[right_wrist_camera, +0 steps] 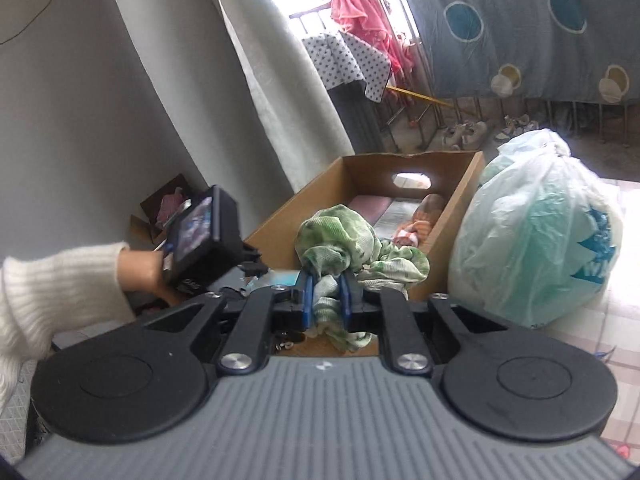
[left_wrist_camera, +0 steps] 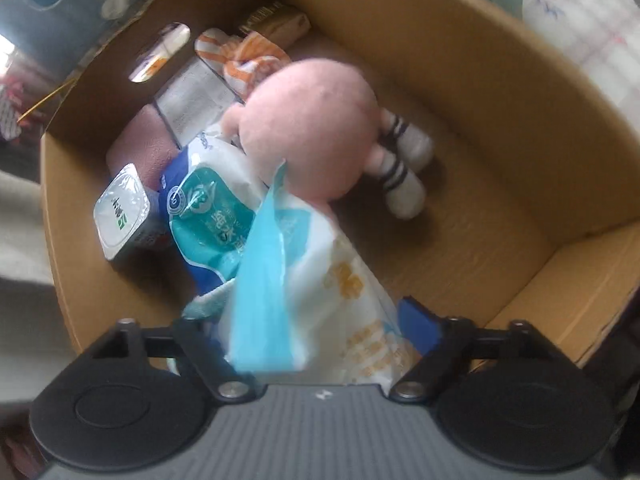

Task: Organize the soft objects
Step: 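Carry the cotton-swab bag into the box with the left gripper while the right gripper lowers the scrunchie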

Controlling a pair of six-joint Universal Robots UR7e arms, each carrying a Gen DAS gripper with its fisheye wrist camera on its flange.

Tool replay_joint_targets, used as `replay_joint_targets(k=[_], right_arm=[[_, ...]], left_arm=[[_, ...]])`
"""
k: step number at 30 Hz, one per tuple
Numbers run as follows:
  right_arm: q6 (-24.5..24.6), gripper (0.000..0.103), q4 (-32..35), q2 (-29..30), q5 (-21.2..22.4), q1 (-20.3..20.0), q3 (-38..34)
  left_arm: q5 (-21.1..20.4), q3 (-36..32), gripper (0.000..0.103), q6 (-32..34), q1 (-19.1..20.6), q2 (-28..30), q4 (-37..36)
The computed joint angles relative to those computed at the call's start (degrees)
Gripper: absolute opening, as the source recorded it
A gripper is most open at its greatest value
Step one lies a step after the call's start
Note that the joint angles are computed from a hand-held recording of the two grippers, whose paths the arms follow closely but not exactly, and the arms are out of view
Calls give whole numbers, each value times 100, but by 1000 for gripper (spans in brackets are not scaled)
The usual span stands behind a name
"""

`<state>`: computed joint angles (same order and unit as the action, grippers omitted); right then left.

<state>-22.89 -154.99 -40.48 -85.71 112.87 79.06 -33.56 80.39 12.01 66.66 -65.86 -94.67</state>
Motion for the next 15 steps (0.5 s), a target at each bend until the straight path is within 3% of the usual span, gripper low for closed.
replay_joint_targets(k=[3, 5, 7, 9, 12, 15], right_arm=[[-10, 13, 139, 162, -181, 62, -178], [48, 13, 234, 213, -204, 69, -255], [102, 15, 249, 203, -186, 36, -230], [175, 15, 286, 248, -207, 19, -280], [245, 15, 286, 284, -267, 14, -294], [296, 16, 223, 210, -281, 12, -149]], left_arm=[[-104, 57, 86, 250, -63, -203, -181], [-495, 56, 89, 480, -107, -444, -496], [-927, -85, 88, 205, -78, -563, -405], [-1075, -196, 79, -32, -3, -549, -314], [-976, -227, 45, -250, 167, -438, -517], [-1662, -711, 36, -832, 519, -147, -68]])
